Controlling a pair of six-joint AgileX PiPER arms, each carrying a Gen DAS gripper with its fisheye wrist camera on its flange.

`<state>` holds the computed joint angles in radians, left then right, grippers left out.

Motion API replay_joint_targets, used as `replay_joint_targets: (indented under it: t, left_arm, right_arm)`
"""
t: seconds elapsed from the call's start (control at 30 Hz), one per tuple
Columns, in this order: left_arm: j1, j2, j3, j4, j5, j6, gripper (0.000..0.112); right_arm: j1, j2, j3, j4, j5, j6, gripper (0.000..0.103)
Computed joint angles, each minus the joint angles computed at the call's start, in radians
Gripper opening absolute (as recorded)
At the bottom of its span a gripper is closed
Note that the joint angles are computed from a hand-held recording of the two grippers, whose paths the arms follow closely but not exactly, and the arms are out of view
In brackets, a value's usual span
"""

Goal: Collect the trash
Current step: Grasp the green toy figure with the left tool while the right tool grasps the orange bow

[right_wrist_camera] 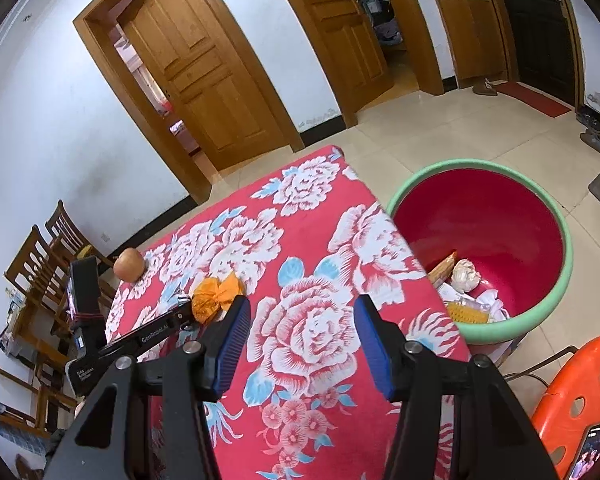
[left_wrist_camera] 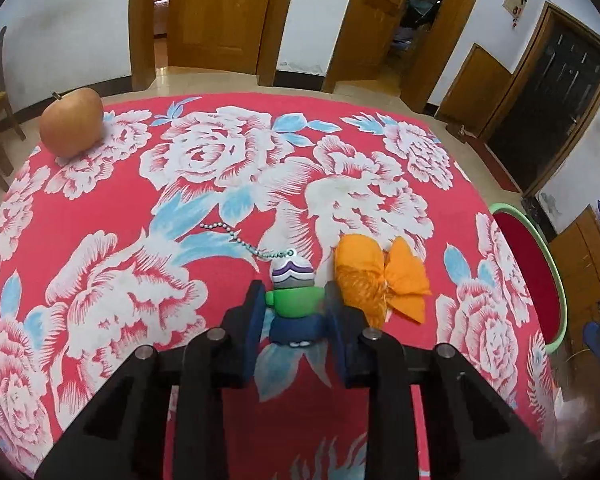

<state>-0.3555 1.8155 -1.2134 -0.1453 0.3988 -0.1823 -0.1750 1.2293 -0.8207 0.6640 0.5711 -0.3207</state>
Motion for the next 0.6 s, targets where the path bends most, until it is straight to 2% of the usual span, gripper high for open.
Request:
replay_joint_targets:
  t: [0.1, 0.13, 0.2, 0.33, 0.4, 0.5, 0.6]
  left_arm:
    - [0.043, -0.048, 0.033, -0.191, 0.004, 0.168, 0.03]
    - [0.055, -0.069, 0.043, -0.192, 0.004, 0.174, 0.03]
    - [0.061, -0.095, 0.046, -0.077, 0.01, 0.066, 0.03]
    - [0.105, -0.144, 0.085, 0.028, 0.017, -0.034, 0.03]
    - [0.125, -0.156, 0.104, 0.085, 0.011, -0.076, 0.03]
    - [0.173, -0.166, 0.137, 0.066, -0.014, -0.048, 0.03]
    - [0.22, -0.16, 0.154, -0.045, -0.035, 0.053, 0.03]
  right_arm:
    - [0.042, 0.002, -0.01, -0.052, -0.007, 0.062, 0.057]
    - [0.063, 0.002, -0.016, -0.083, -0.013, 0.094, 0.057]
    - [0.099, 0.007, -0.028, -0.111, -0.026, 0.127, 0.057]
    - [0.141, 0.059, -0.042, 0.036, -0.046, 0.007, 0.057]
    - [0.204, 0.107, -0.056, 0.002, -0.096, 0.057, 0.057]
    - [0.277, 0.178, -0.084, -0.025, -0.138, 0.1, 0.057]
    - [0.358, 0.256, -0.132, -0.135, -0.175, 0.211, 0.058]
